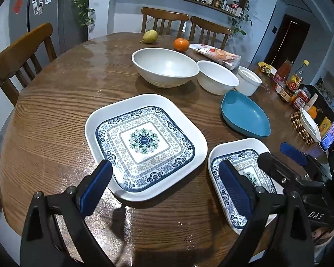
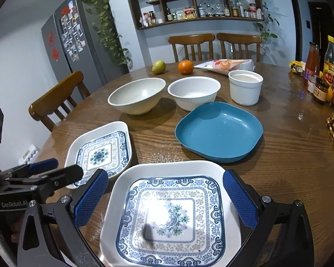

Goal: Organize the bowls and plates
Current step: 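Grip the rim of the smaller blue-patterned square plate with the right gripper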

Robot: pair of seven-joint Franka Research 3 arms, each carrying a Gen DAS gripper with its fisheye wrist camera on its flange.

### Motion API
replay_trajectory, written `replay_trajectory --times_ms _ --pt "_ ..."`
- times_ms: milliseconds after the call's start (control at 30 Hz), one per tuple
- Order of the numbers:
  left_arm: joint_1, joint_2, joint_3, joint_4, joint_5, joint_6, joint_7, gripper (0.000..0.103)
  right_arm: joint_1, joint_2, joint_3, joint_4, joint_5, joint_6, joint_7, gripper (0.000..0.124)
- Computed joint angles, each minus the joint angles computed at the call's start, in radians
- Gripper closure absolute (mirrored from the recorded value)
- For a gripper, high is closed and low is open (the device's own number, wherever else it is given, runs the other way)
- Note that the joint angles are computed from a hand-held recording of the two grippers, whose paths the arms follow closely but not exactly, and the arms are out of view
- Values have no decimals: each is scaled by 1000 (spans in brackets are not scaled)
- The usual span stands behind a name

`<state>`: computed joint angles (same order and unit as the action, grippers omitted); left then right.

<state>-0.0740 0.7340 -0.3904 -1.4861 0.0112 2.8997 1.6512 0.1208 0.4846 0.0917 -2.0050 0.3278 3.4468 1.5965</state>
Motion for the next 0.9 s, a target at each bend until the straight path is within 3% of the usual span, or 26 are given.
replay_trajectory --times_ms 233,433,733,900 --pt "3 -5 1 1 -2 -1 -5 9 -53 11 50 16 -46 2 19 21" --pt "19 10 -30 23 -24 -40 34 10 -108 15 102 20 -90 -12 47 21" --pt "42 18 -74 37 -86 -85 111 13 -127 11 110 2 -114 18 87 21" --pt "31 14 -62 39 -112 -91 128 13 -119 7 98 -2 -124 24 104 21"
